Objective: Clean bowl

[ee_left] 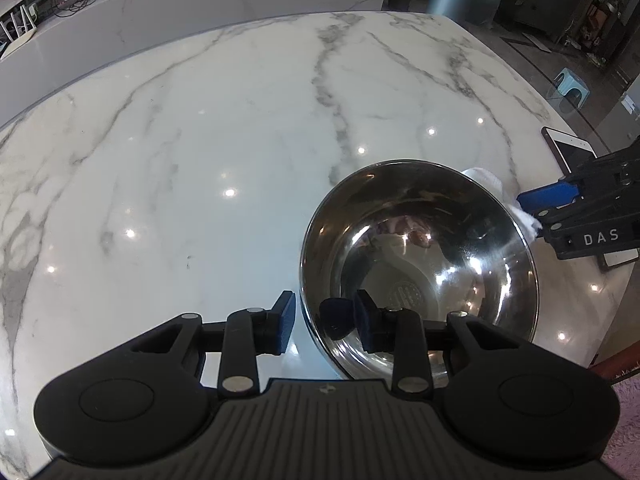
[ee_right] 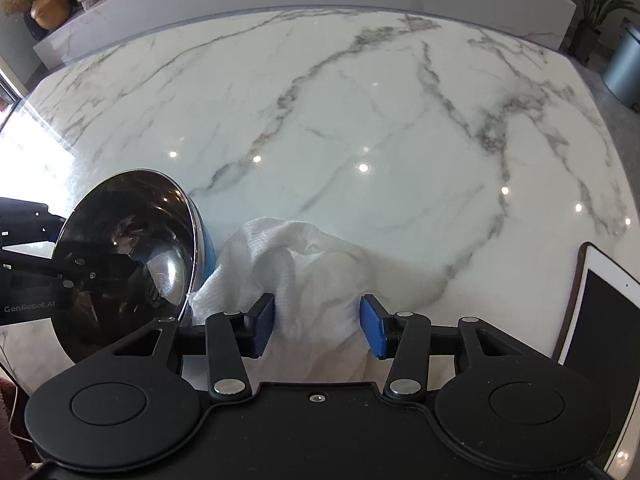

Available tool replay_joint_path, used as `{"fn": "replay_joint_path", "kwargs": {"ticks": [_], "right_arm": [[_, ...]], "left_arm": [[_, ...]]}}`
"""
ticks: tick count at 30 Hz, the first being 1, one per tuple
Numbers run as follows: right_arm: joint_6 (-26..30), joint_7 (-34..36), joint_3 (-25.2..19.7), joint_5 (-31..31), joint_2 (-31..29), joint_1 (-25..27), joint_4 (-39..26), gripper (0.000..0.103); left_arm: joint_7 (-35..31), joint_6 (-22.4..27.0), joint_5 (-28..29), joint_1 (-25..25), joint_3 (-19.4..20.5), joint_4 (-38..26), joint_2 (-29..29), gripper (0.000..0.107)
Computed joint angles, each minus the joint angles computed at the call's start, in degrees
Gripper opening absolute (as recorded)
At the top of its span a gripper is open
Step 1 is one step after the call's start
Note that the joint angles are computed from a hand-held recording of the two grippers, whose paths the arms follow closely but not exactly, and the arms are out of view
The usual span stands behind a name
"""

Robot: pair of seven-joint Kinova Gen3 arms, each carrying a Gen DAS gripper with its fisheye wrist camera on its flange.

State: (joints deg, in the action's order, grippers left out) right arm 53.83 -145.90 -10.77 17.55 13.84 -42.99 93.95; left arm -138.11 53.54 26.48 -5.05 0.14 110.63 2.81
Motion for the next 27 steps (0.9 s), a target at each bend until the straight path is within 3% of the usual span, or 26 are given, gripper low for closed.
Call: {"fn": "replay_joint_path", "kwargs": {"ticks": [7,11,15,18,23,27], "right_arm": [[-0.5,-1.4,0.2,1.3,0.6,-1.0,0.6,0.014],[-0.5,-1.6,0.2,1.9,0.6,-1.3,0.6,0.011],[0.1,-0.7,-0.1,1.6,0.6,-1.2,0.1,0.011],[0.3,-0.7,0.1,1.6,1.0,-1.3,0.0,0.011],[1.7,-0.3,0.2,1.8,1.9,-1.7,-1.3,0.011],[2.0,-0.4,0.4,1.7,2.1,-1.9,-1.6,0.011]], "left_arm": [[-2.9,1.5,3.6,-2.0,-0.9,0.2,0.7,0.019],[-3.7,1.9,4.7,-2.7,-1.0,0.2,1.0,0.018],[-2.4,-1.3,3.1,-1.3,-0.4,1.4,-1.1,0.016],[-4.2,-0.9,5.2,-1.5,-1.1,1.6,-2.1,0.017],[-3.4,-2.7,4.5,-0.7,-1.4,2.1,-3.9,0.025],[-9.5,-3.5,8.3,-0.3,-3.0,4.2,-7.3,0.039]]}}
